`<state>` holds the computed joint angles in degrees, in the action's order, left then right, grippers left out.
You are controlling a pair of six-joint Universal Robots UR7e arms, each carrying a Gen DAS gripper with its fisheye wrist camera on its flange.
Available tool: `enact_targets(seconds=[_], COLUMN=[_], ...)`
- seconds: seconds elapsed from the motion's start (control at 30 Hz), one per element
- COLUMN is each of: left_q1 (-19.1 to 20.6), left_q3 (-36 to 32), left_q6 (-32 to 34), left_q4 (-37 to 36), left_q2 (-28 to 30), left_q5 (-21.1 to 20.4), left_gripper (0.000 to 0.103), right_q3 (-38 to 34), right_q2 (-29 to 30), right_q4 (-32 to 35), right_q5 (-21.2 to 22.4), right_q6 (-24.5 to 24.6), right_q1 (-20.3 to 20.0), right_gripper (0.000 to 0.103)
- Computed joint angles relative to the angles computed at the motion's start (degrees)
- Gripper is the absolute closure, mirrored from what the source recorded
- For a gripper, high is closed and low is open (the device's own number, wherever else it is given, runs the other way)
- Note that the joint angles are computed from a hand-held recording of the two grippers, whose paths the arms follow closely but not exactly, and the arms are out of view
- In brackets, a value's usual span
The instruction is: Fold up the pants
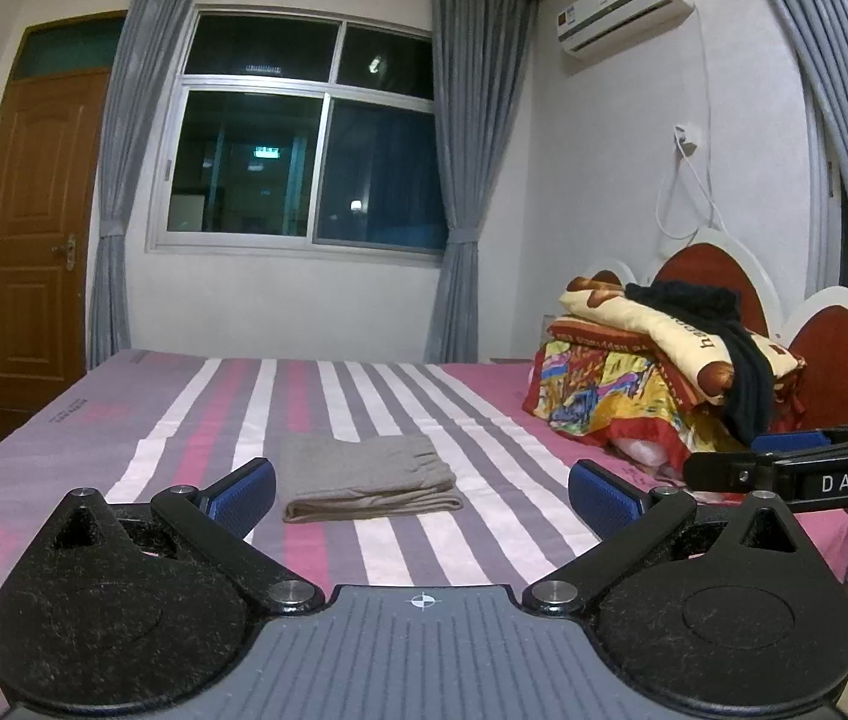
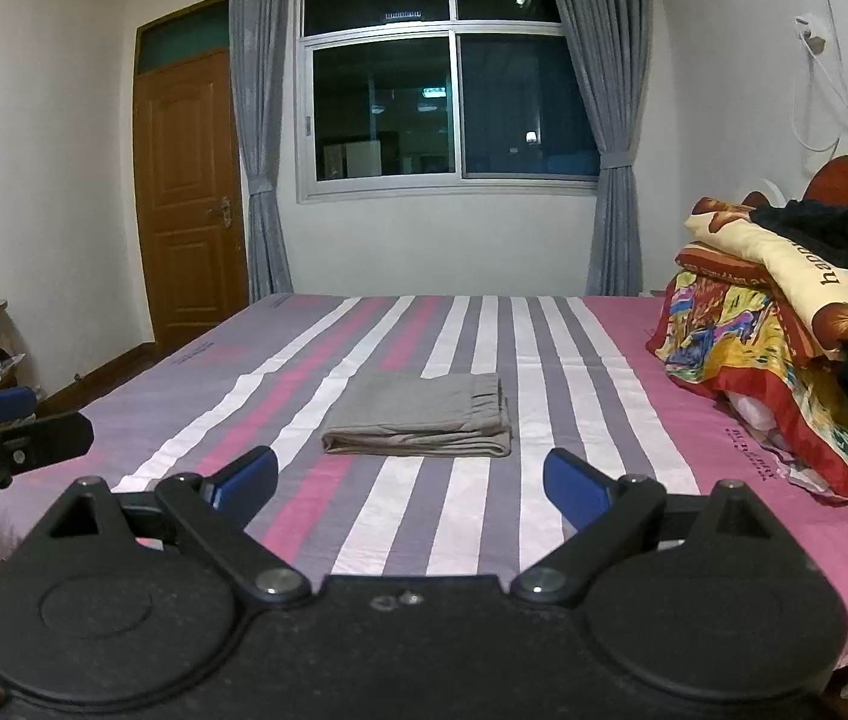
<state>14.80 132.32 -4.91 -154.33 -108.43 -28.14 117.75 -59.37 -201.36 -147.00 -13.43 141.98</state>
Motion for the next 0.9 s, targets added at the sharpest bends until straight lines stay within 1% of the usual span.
enact_targets(seconds=[0.17, 0.37, 0.63, 0.9], left_q1=[-0.2, -0.1, -0.2, 0.3], left_q3=[0.1, 0.2, 0.1, -0.5], left_q6=[-0.2, 0.6, 0.3, 2.6], left_q4=[0.4, -0.8, 0.0, -1.9], left_q2=[-0.2, 0.1, 0.0, 0.8], left_q5=[0.2, 0.3, 0.4, -0.3], left_gripper=[0.000, 0.000, 0.000, 0.000], right_q3=[-0.1, 0.2, 0.3, 0.5], right_q2=[0.0, -0.2, -0.7, -0.8], right_q4=[-0.4, -1.0, -0.6, -0.9], right_q5=[0.1, 0.2, 0.4, 0.3], right_q6=[-0.4, -1.1, -1.0, -1.3], right_q1=[-0.1, -0.1, -0.2, 0.0], right_gripper=[0.008, 0.008, 0.008, 0.008])
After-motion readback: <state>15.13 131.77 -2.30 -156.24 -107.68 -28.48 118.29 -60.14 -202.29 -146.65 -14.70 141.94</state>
